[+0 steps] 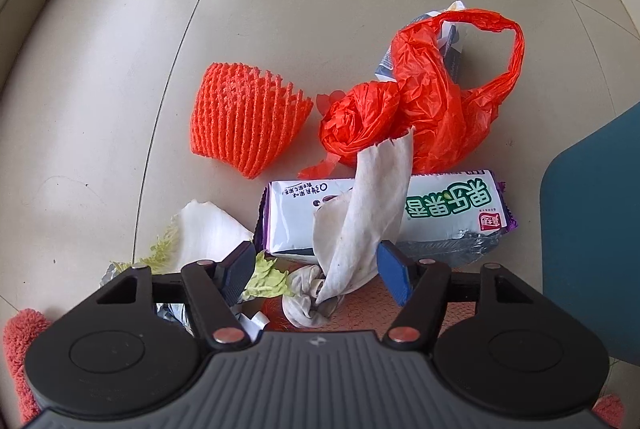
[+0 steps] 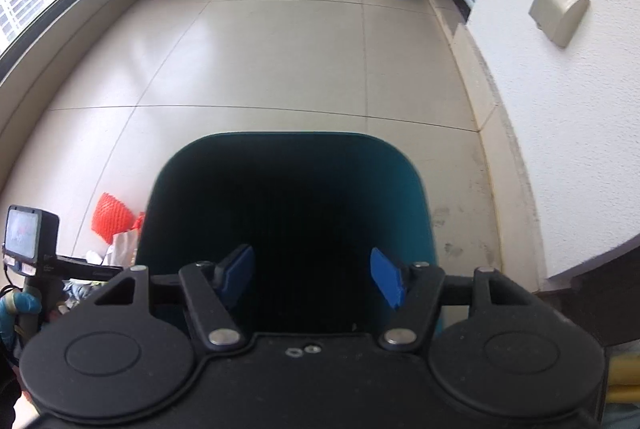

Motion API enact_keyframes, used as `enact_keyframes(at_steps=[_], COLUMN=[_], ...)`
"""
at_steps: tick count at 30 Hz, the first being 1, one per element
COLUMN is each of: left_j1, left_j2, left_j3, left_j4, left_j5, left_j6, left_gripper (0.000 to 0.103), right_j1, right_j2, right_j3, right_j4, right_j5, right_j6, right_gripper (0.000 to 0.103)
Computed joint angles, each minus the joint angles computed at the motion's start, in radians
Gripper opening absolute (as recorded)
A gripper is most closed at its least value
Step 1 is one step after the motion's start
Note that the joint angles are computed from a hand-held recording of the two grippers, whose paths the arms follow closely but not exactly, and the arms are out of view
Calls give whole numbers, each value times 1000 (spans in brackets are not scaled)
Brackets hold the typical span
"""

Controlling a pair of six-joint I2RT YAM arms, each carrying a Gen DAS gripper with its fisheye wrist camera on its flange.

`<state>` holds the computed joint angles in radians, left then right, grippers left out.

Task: Collect trash
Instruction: 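Lower the left gripper onto the white tissue and close on it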

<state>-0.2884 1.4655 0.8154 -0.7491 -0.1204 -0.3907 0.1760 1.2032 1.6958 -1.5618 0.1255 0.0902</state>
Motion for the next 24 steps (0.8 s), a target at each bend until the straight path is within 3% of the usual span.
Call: enact_keyframes(at_steps=[2, 4, 5, 7, 9, 11, 17, 21, 24], left_j1=[2, -5, -9, -16, -31, -38, -56, -58, -50], left_j2=[12, 31, 42, 45, 49, 50, 52, 19, -35], left_j3=[-2, 6, 10, 8, 6, 4, 16, 32, 55], left_j4=[14, 13, 13, 19, 19, 17, -23, -73, -138], left_j5=[1, -11, -17, -23, -42, -46, -58, -72, -66], left_j6=[-4, -13, -18, -21, -33, -40, -61, -81, -90], left_gripper=[63, 52, 50, 33, 29, 19, 12, 6, 5], right_j1=[-67, -127, -159, -215, -241, -261, -320, -343, -321], right_j2=[-11, -40, -41, -39, -49, -49, -51, -43, -73], right_j3=[-26, -100, -118, -148, -189, -218, -255, -269, -316], right_j4=[20, 64, 67, 61, 65, 72, 57, 87, 127], right_j5=[35, 57, 46, -2, -12, -19, -63, -98, -69], right_j6=[-41, -89, -104, -132, -157, -170, -193, -234, -249], right_gripper=[65, 65, 65, 63, 60, 53, 18, 6, 6])
